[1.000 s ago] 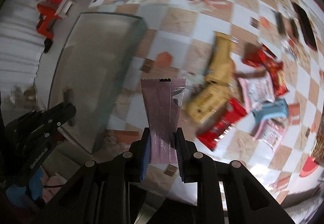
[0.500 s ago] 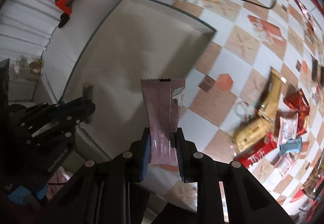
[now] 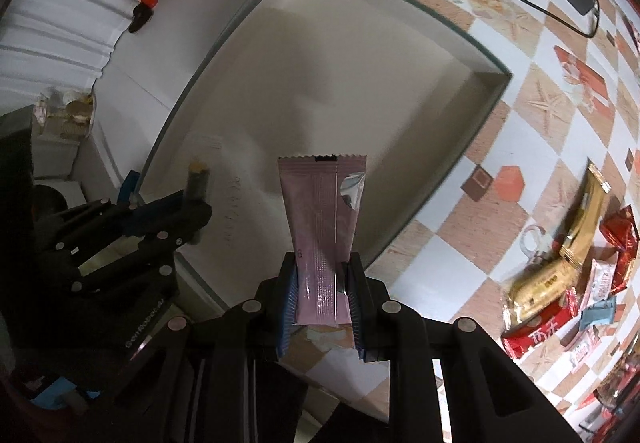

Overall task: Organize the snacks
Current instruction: 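Carry both held snacks over the white tray, then open both tools to drop the snacks into the white tray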

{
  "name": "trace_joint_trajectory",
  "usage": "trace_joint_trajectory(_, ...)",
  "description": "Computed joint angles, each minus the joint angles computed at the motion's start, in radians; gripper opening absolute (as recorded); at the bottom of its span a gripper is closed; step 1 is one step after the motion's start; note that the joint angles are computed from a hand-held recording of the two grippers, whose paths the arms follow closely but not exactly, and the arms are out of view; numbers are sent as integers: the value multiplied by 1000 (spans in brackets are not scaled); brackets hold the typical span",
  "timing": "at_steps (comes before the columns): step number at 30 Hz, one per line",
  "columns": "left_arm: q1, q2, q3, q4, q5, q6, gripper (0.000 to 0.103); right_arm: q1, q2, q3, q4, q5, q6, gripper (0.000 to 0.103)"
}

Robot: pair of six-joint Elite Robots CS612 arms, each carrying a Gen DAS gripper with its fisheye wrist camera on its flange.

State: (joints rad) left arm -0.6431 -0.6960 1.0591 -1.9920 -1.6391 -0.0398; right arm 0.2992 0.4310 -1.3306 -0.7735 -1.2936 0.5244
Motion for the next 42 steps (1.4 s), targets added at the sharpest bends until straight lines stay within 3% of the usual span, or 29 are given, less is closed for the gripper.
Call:
trace_joint_trajectory(15,-12,15,-13,31,19,18,17,11,-16,83,-48,34,-7,25)
trace_joint_trajectory(18,-17,14,-11,24,30,17,25,9,-17,85,-46,43,-13,25)
trace_joint_trajectory(20,-21,11,-5,19,36,13,43,8,-15,80,-38,51,-11,26)
trace_joint_trajectory(22,-26,7,1,4,56,8,69,6,-12,70,-19,45,-18,37)
trace_joint_trajectory(23,-28,5,4,-5,65,8,70,7,-13,70,-14,31,-20,59)
trace_joint_trajectory(24,-31,4,6,-8,78,10,72,7,-14,65,-13,7,-14,71)
trace_joint_trajectory(25,-33,5,4,-6,82,9,74,6,-12,58,-15,-3,-8,75)
trace_joint_trajectory(32,-53,3,1,-24,109,27,75,0,-3,24,23,-36,32,80)
trace_joint_trajectory(33,-59,0,7,-32,113,31,75,-2,-1,17,32,-38,41,90)
trace_joint_trajectory(35,-67,-2,6,-43,123,48,75,-8,9,-8,35,-42,66,100)
trace_joint_trajectory(42,-85,-4,1,-61,143,99,77,-25,42,-94,42,-46,136,100)
